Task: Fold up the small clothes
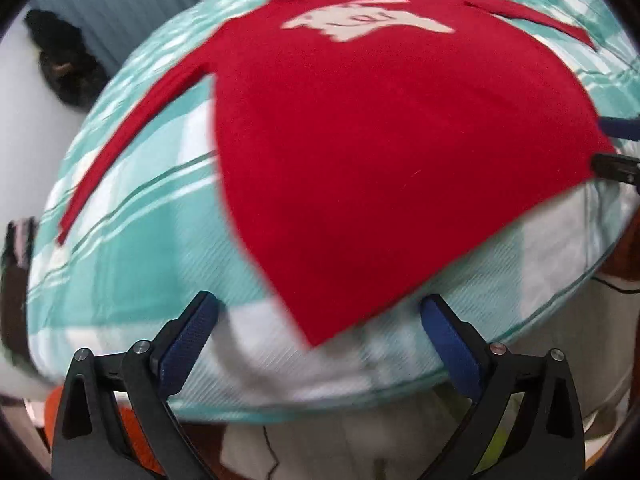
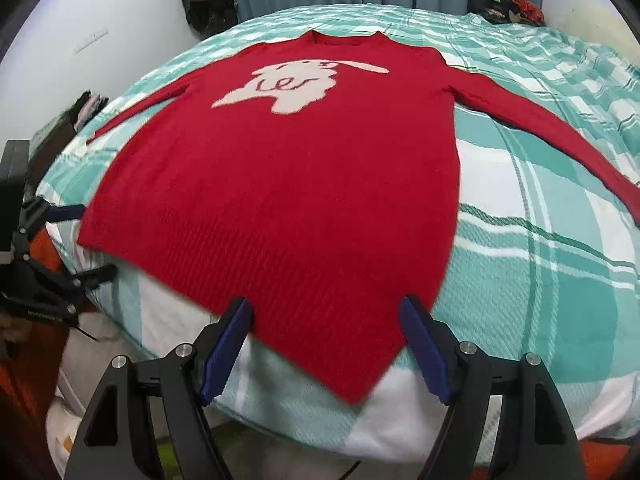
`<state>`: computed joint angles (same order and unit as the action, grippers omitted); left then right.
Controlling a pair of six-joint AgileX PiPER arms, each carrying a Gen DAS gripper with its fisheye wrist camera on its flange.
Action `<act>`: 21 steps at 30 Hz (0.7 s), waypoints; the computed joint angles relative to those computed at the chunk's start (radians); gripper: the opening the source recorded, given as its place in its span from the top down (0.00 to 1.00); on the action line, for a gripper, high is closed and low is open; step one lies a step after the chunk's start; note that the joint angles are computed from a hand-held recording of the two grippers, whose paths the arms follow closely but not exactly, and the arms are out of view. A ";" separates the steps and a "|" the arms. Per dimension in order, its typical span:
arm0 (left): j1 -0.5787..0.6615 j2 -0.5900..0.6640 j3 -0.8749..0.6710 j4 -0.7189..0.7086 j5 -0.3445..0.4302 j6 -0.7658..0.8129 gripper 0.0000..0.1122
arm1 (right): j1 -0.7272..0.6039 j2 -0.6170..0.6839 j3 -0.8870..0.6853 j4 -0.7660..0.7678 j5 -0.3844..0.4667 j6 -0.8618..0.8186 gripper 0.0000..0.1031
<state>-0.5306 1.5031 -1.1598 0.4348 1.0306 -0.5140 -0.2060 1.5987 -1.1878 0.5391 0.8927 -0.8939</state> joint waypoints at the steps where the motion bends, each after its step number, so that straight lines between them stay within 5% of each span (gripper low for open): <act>1: 0.013 -0.034 0.009 -0.017 -0.008 -0.008 0.11 | 0.003 -0.017 0.010 -0.016 -0.007 0.007 0.27; 6: 0.084 -0.158 -0.009 0.001 -0.099 -0.096 0.10 | -0.059 -0.143 0.080 0.192 0.023 -0.199 0.23; 11: 0.240 -0.058 -0.089 0.016 -0.110 -0.089 0.10 | 0.001 -0.054 0.042 0.046 0.018 -0.044 0.22; 21: 0.604 0.057 0.010 -0.096 -0.324 -0.151 0.10 | -0.187 -0.008 -0.023 0.219 0.129 -0.018 0.22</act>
